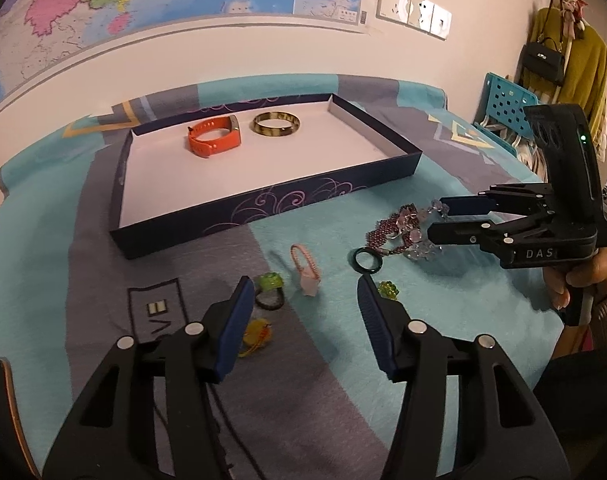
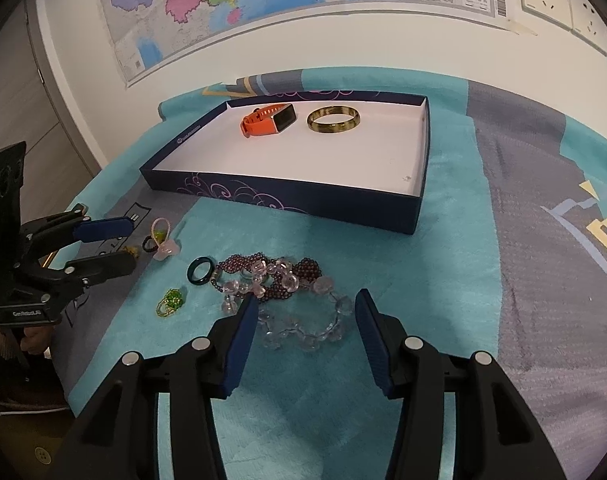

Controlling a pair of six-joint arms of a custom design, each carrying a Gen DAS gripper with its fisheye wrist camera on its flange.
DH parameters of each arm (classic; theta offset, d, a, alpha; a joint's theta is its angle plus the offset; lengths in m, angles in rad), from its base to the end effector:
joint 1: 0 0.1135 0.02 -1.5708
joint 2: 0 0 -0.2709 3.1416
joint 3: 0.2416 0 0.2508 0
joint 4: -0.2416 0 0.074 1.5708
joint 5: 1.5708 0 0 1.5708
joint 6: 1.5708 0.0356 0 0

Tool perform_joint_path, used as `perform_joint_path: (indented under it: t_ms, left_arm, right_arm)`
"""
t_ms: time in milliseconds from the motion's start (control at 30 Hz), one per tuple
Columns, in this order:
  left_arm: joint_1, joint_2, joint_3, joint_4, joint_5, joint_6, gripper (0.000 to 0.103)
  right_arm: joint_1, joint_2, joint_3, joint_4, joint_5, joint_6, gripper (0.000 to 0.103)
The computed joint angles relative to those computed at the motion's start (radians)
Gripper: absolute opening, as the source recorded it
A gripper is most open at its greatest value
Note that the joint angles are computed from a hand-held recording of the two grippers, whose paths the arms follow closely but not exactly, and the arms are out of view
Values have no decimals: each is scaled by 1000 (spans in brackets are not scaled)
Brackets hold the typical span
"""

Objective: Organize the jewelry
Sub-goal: 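Move both tools back over the remaining jewelry, then grasp the pink hair clip with the left tool while the right tool grasps the clear bead necklace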

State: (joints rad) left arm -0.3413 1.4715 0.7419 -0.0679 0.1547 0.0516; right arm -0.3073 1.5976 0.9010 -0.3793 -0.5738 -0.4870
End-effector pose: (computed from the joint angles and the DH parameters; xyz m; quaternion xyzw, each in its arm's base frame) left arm 0.2723 -0.1025 0.1873 0.2088 0.9000 -0.1251 0.3617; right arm 0.2936 -0.0729 0.1827 -0.1525 0.9199 0.1621 0.3228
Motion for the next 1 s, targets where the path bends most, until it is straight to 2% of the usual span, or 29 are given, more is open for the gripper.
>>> perform_joint_path:
  t_ms: [133,267,500,633,700,833,900,1000]
  left_arm:
    - [-8,36,26,-3,1,-4,40]
    - [-19,63,49,-7,4,-4,35]
    - [-26,134,107,-43,2,-12,24]
    - [-20,150,118,-55,7,-17,21]
    - [-17,152,120,-57,8,-18,19]
    - [-7,155,122,-61,16,-26,14]
    - [-3,153,122,-62,23,-31,14]
    - [-8,147,116,-59,17,-33,14]
  right_arm:
    - [-2,0,0,-2,1,0,44]
    - [-3,1,0,-2,2,-1,43]
    - [-10,3,-1,-5,-12,-2,34]
    - [-12,2,-3,-4,-16,-4,29]
    - [-11,4,-3,-4,-6,-4,19]
    - [-10,2,-6,-2,-3,-5,18]
    - [-11,-5,-9,3,-6,-1,8]
    - [-17,-19,-9,-3,-19,-8,8]
